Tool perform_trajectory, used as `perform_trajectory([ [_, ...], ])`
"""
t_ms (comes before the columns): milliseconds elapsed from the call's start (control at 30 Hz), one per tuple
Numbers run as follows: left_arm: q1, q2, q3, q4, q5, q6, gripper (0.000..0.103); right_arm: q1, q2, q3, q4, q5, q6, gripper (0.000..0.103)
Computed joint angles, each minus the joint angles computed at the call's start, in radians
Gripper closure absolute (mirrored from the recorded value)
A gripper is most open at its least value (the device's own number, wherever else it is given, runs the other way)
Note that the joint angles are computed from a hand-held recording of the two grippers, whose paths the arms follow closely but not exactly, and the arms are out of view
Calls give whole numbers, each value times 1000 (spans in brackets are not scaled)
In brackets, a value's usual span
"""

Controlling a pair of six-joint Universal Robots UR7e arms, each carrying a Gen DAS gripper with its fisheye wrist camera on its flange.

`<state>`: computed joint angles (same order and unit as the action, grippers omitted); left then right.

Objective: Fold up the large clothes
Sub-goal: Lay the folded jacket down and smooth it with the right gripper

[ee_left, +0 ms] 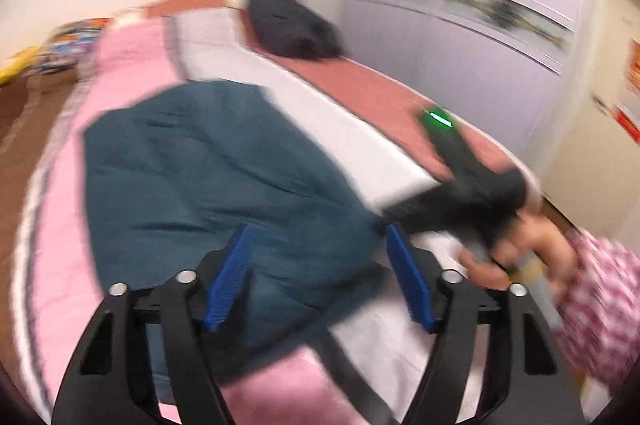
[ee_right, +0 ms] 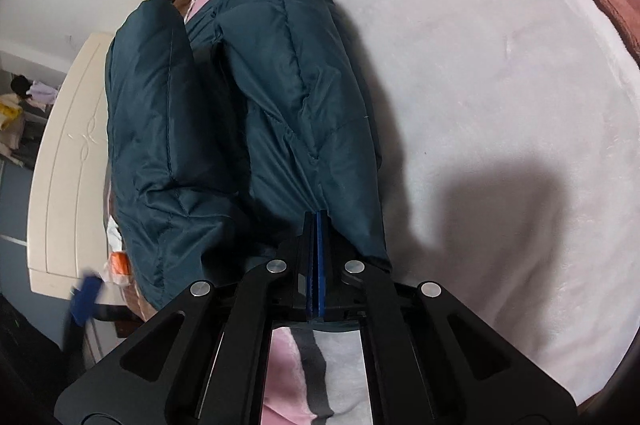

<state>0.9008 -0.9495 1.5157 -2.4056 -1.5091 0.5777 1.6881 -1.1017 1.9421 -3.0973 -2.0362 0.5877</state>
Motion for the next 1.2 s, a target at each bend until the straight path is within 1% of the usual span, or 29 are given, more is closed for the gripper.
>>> perform_trajectory([
  [33,-10,8,12,-41,51,2,42,4,1,-2,4,-6,0,103],
  [67,-18,17,21,-68,93,10,49,15,-7,0,18,-17,8,103],
  [133,-25,48,11,-26,129,29,51,23,-4,-3,31,-28,10,103],
  [167,-28,60,21,-20,159,24,51,18,-17,7,35,-25,8,103],
  [233,-36,71,71,-95,215,46,51,20,-17,-13,84,-42,15,103],
  [267,-38,80,79,-120,226,63,50,32,-20,-25,113,-72,23,101],
  [300,-38,79,87,-132,227,66,50,45,-18,-38,122,-98,29,98],
  [333,-35,77,89,-132,223,60,50,63,-20,-47,108,-140,24,97],
  [367,-32,77,85,-126,217,54,50,80,-19,-61,83,-167,3,95],
  [467,-25,79,78,-124,209,64,50,109,-2,-129,40,-154,-74,95],
  [533,-21,70,94,-135,203,63,50,122,34,-222,67,-94,-150,95],
  [567,-20,72,90,-135,200,63,50,125,49,-258,92,-64,-173,95],
  [600,-18,67,96,-137,199,66,49,124,79,-321,149,-34,-186,95],
  [633,-17,67,98,-140,197,70,49,121,113,-388,213,-19,-193,95],
  [667,-17,67,98,-139,195,70,49,119,136,-430,253,-17,-199,95],
  [733,-13,71,90,-133,188,72,49,115,198,-544,375,-68,-188,96],
  [767,-10,75,80,-127,182,73,49,112,215,-572,421,-106,-180,100],
  [800,-6,74,78,-118,172,71,49,106,239,-613,484,-163,-162,103],
  [833,-3,74,75,-109,163,69,49,96,244,-620,510,-178,-145,103],
  [933,1,71,78,-90,140,75,49,50,236,-583,519,-135,-98,103],
  [1067,4,77,78,-81,122,90,49,21,232,-529,474,-140,-110,103],
  [1200,12,88,64,-68,108,96,49,-8,225,-501,429,-97,-124,103],
])
